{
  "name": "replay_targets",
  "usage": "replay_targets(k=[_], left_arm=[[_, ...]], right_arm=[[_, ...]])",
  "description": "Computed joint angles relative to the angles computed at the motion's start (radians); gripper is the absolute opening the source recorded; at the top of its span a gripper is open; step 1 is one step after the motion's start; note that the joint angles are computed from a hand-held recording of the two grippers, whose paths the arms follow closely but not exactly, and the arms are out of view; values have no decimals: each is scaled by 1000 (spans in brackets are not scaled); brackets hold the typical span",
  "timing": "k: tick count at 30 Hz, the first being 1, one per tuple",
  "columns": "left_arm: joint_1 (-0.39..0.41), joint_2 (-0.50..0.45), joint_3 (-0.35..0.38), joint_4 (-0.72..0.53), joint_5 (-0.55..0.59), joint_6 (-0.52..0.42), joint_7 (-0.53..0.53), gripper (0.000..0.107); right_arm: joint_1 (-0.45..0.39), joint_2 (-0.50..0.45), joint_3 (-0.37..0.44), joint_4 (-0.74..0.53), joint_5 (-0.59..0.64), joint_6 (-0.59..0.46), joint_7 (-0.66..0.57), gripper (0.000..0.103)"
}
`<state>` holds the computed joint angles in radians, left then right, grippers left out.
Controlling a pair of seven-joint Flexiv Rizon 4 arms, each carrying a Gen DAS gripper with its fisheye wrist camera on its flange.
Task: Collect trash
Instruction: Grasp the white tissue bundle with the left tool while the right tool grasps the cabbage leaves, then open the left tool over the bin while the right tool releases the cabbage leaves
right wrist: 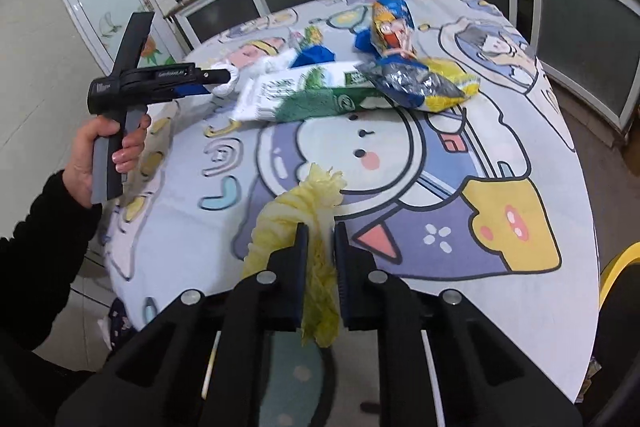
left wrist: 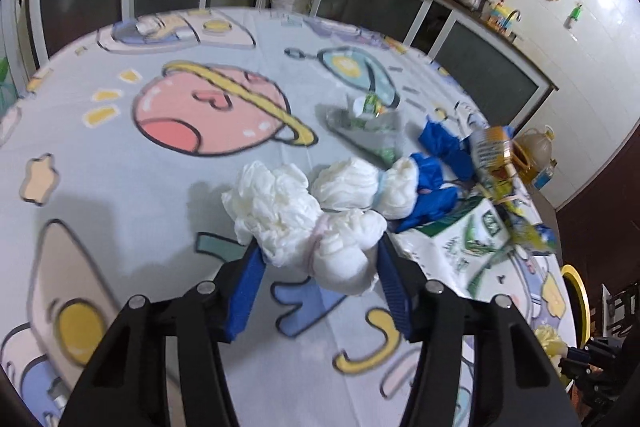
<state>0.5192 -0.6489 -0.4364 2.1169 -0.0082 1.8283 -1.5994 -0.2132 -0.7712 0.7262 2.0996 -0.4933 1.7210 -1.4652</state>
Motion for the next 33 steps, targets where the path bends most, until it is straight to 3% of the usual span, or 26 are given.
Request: replay_targets(k=[3,7,16,23,29,33], left_arm=[[70,54,-61,72,35,38,-25,52],[108,128,-85,148,92,75,-69,52],[97,235,-75,270,228,141,-176,52],[-3,252,-19,299,282,161,-220,52],[-134,241,29,288,269,156,-211,53],[-208,230,23,253,251,139,-199,53]], right_arm=[[-34,28,25,39,-8,42,-3,13],[-93,40,61,75,-58,75,29,13],[-194,69,86,152,-176,138,122,13],[-222,101,36,210,-245,195,198,13],[-220,144,-57,259,-272,277,259,13],[-214,172,-126,285,-293,333,293,13]])
